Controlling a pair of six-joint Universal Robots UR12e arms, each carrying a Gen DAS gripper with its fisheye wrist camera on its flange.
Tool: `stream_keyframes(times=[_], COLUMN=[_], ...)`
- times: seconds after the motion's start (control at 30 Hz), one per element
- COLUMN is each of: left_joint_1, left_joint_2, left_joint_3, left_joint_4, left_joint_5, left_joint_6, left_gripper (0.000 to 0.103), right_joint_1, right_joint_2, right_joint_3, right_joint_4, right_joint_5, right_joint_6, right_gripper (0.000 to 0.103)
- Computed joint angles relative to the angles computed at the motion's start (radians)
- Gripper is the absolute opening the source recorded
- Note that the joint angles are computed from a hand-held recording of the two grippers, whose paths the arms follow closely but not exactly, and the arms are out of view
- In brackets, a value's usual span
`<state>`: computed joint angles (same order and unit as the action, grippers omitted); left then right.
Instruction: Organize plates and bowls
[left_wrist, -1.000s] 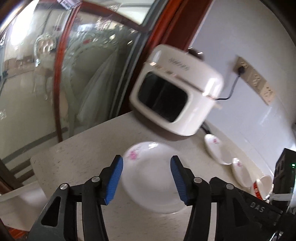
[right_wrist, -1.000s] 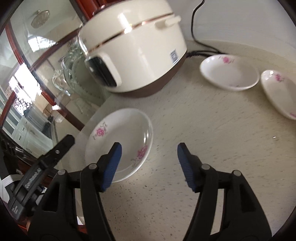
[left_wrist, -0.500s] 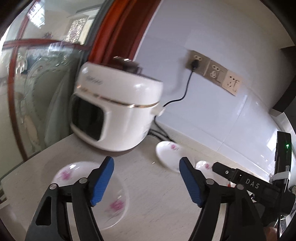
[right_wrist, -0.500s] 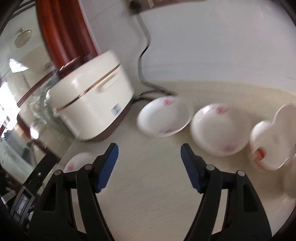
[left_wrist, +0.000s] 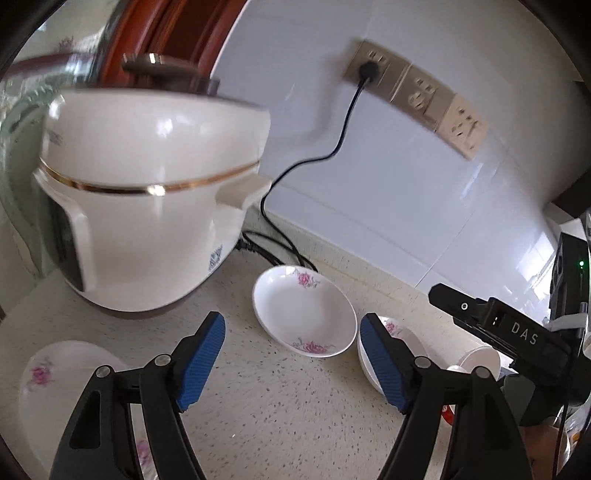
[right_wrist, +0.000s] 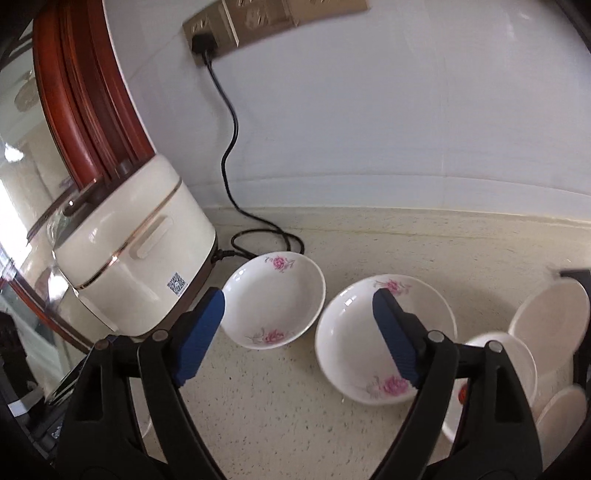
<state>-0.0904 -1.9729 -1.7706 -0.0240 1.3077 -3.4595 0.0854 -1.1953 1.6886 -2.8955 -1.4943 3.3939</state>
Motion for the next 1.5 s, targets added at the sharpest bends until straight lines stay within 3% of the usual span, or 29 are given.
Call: stream_keyframes(times=[0.23,0.33,0.57,0.73,0.87,1.03,1.23,1.3,1.37,1.5], left_joint_1=[0.004,0.001,-0.014,-0.017,-0.015,-0.013,-0.015,-0.016,-0.021,-0.013], left_joint_2=[-0.06,-0.083,-0.131,-0.147,-0.155,-0.164,-0.167,-0.169,-0.166,-0.162], left_joint_3=[0.074,0.105,0.173,0.191,0.2,0.213,0.219,0.219,0.214,0.209], left_joint_4=[-0.13,-0.175,-0.27,-0.298,-0.32,-0.349,-0.366,-0.37,-0.364,-0.367], left_joint_5=[-0.045,-0.04,0.015,0.037,0.045,0.044,0.03,0.023,0.051,0.026], left_joint_6=[-0.064,-0.081,-0.079,-0.086,-0.084,-0.065,-0.033,-0.019,-0.013,-0.02], left_gripper=[0.076,0.076,0.075,0.071,0.062,0.055,0.032,0.02,0.018,0.017], right_joint_1=[-0.02,-0.017,-0.009,-0.006,-0.002,0.001,0.0,-0.001,0.001,0.003], right_joint_2=[0.079,0.116,0.182,0.212,0.229,0.239,0.237,0.232,0.228,0.218], right_joint_3=[-0.104,-0.156,-0.246,-0.283,-0.305,-0.315,-0.305,-0.299,-0.292,-0.272], right_joint_4=[0.145,0.216,0.35,0.392,0.427,0.448,0.447,0.445,0.437,0.416], right_joint_5=[0.073,0.052,0.021,0.021,0.027,0.004,-0.011,-0.01,-0.019,-0.029], right_joint_6=[-0.001,-0.028,-0.104,-0.142,-0.167,-0.184,-0.174,-0.171,-0.175,-0.166], right_gripper=[0.084,0.084,0.067,0.064,0.05,0.045,0.033,0.03,0.028,0.025])
